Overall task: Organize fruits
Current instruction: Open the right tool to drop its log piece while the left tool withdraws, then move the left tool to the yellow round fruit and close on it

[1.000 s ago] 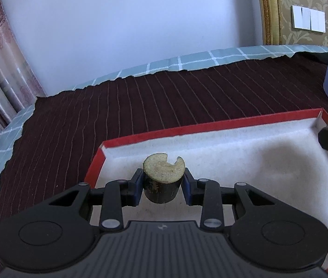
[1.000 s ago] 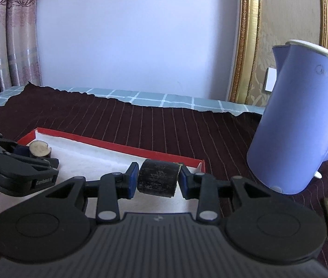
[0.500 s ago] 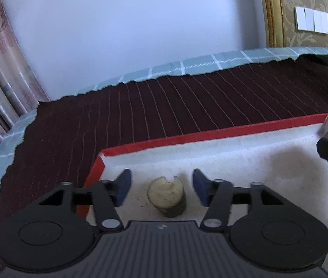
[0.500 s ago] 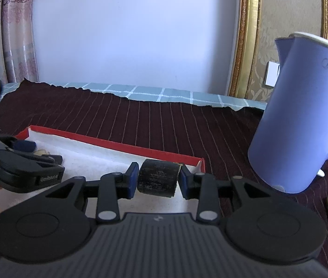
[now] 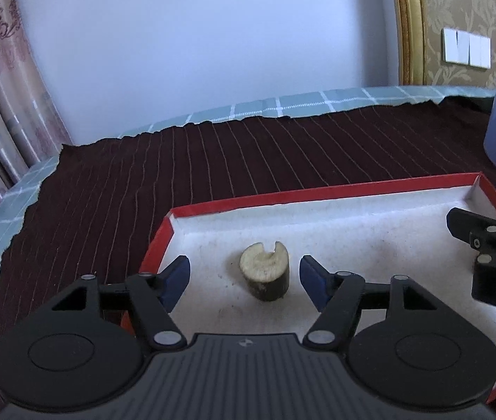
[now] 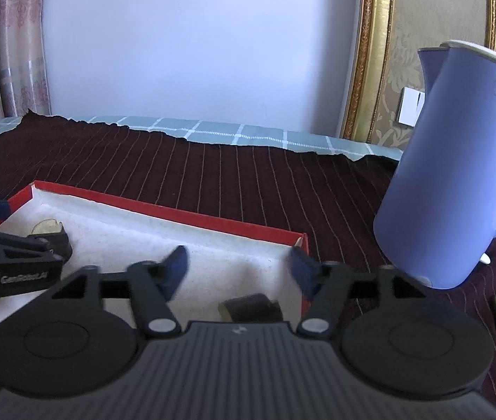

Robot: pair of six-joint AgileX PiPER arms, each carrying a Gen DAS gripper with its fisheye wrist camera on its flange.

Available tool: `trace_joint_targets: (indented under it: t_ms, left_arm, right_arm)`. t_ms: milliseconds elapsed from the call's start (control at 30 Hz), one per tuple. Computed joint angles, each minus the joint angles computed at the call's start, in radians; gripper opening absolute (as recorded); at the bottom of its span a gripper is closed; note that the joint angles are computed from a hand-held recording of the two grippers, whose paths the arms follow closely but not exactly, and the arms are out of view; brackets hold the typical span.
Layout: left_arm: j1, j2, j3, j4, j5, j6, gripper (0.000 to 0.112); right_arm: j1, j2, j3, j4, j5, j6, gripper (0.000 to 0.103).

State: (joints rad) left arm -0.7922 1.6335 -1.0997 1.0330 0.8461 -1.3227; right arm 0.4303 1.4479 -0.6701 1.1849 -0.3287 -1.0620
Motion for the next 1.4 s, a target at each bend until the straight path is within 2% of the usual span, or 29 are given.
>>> trace_joint_targets:
  t_ms: [33, 67, 167, 300, 500, 633, 733, 833, 933, 1000, 1133, 1200, 1267, 1400]
  left_arm:
    - [-0.006, -0.013, 0.016, 0.012, 0.003, -0.019, 0.069]
    - [-0.014, -0.025, 0.032, 0.027, 0.008, -0.043, 0.069]
    - [-0.031, -0.058, 0.070, 0.049, 0.023, -0.086, 0.069]
    - [-0.043, -0.114, 0.132, 0.048, 0.016, -0.125, 0.077]
    - [-0.073, -0.195, 0.221, 0.051, 0.026, -0.192, 0.077]
    - [-0.095, -0.257, 0.275, 0.040, 0.034, -0.230, 0.078]
    - [-0.130, -0.279, 0.303, 0.051, 0.082, -0.266, 0.085]
    - [-0.173, -0.291, 0.328, 0.076, 0.140, -0.319, 0.086]
    - [-0.186, -0.321, 0.357, 0.075, 0.146, -0.338, 0.086]
    - [-0.196, -0.351, 0.384, 0.077, 0.137, -0.352, 0.086]
    - [-0.228, -0.387, 0.419, 0.079, 0.158, -0.381, 0.088]
    - [-0.257, -0.388, 0.429, 0.085, 0.192, -0.404, 0.088]
    - [-0.288, -0.388, 0.441, 0.095, 0.228, -0.427, 0.088]
    - [-0.327, -0.384, 0.451, 0.089, 0.274, -0.448, 0.089]
  right_arm:
    - [0.012, -0.008, 0.013, -0.022, -0.027, 0.029, 0.091]
    - [0.025, -0.016, 0.022, -0.015, -0.050, 0.025, 0.096]
    - [0.046, -0.051, 0.044, 0.014, -0.082, 0.012, 0.103]
    - [0.046, -0.091, 0.067, 0.032, -0.079, 0.028, 0.103]
    - [0.061, -0.127, 0.095, 0.147, -0.053, -0.036, 0.103]
    - [0.110, -0.177, 0.161, 0.083, -0.086, 0.058, 0.103]
    - [0.167, -0.219, 0.203, 0.113, -0.143, 0.063, 0.103]
    - [0.223, -0.262, 0.234, 0.172, -0.192, 0.045, 0.103]
    - [0.282, -0.302, 0.279, 0.216, -0.237, 0.063, 0.103]
    - [0.355, -0.323, 0.318, 0.243, -0.311, 0.105, 0.103]
    - [0.561, -0.337, 0.377, 0.332, -0.526, 0.159, 0.103]
    - [0.625, -0.343, 0.399, 0.359, -0.579, 0.172, 0.103]
    - [0.664, -0.353, 0.422, 0.364, -0.598, 0.188, 0.103]
    - [0.698, -0.389, 0.456, 0.360, -0.581, 0.211, 0.103]
